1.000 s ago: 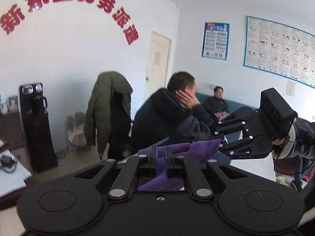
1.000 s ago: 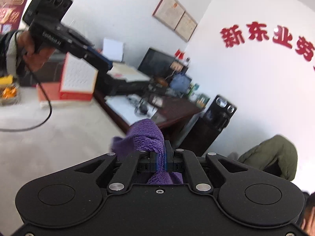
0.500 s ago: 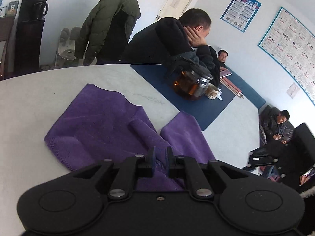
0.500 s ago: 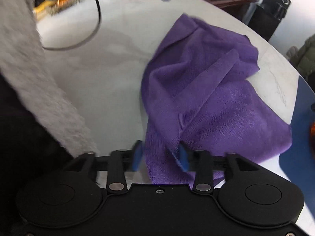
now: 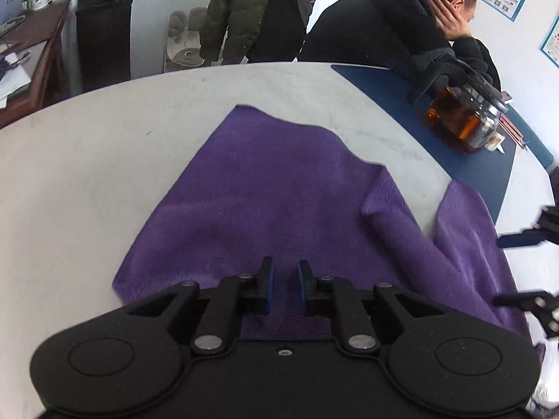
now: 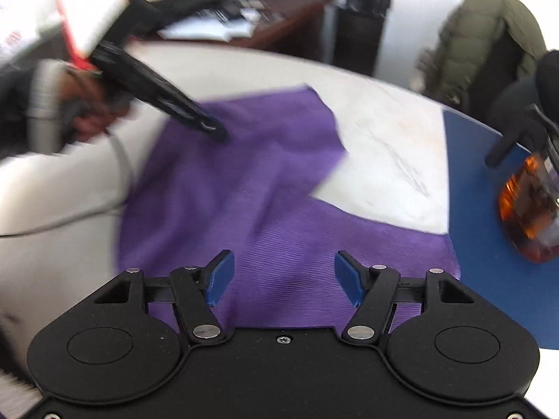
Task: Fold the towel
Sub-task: 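Lower the towel flat onto the table and release both tools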
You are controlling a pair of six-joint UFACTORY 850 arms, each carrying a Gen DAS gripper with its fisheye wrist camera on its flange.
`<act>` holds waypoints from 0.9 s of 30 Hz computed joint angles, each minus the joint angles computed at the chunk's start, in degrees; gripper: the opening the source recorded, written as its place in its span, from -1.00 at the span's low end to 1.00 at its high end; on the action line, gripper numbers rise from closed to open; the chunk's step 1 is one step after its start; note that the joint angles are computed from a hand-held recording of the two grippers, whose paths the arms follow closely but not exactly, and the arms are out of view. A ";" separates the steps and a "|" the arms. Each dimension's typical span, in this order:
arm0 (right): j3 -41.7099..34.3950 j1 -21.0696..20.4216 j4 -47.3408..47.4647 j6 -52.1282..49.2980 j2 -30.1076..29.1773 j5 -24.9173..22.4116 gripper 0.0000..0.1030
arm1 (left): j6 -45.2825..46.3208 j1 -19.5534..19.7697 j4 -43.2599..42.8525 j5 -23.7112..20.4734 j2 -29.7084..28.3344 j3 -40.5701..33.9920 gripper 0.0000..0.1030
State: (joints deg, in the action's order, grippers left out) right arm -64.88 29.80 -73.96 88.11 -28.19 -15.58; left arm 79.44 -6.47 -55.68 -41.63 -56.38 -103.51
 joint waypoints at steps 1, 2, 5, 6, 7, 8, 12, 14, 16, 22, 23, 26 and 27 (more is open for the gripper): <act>-1.10 -0.30 1.35 -2.16 -1.25 0.53 0.18 | 0.60 0.79 -0.07 0.90 1.35 2.14 -0.76; -1.78 -0.38 3.45 -4.56 -2.08 0.79 0.16 | 0.99 1.43 -0.15 1.77 2.40 3.87 -0.76; -4.05 -0.51 8.30 -11.11 -4.83 1.32 0.14 | 2.36 3.74 -1.11 6.43 7.01 11.06 -0.76; -3.89 -0.54 6.60 -9.45 -4.81 1.97 0.14 | 2.93 4.57 -1.64 8.04 8.65 13.55 -0.76; -3.63 -0.55 2.92 -5.70 -4.86 2.64 0.14 | 3.59 5.38 -2.44 9.80 10.25 16.08 -0.76; -3.93 -0.60 0.64 -3.28 -5.65 3.07 0.14 | 4.33 6.16 -3.25 11.33 11.69 18.38 -0.76; -5.48 -0.28 -1.95 -1.26 -6.80 3.64 0.14 | 6.01 9.06 -4.54 17.37 17.73 27.10 -0.76; -6.75 0.02 -2.53 -1.21 -7.77 3.71 0.14 | 5.43 10.52 -3.82 19.48 20.17 30.43 -0.75; -8.05 -0.16 -3.77 -0.64 -9.20 3.71 0.14 | 4.39 12.12 -2.55 20.05 22.03 32.84 -0.75; -8.60 0.62 -2.15 -0.45 -9.89 1.45 0.14 | 4.06 16.83 0.52 20.94 27.80 39.86 -0.72; -7.72 0.85 -2.93 1.20 -9.33 0.92 0.14 | 4.57 17.45 0.56 21.34 28.77 40.97 -0.67; -6.74 1.08 -3.54 2.41 -8.75 -0.42 0.14 | 4.89 19.35 1.65 22.46 31.34 44.03 -0.57; -6.47 1.13 -3.98 2.83 -8.60 -0.58 0.14 | 3.94 20.02 2.91 22.44 31.95 44.75 -0.56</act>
State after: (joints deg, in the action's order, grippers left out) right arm -71.34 30.93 -77.94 90.94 -36.79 -16.17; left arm 83.38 13.56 -52.77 -19.19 -24.44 -58.76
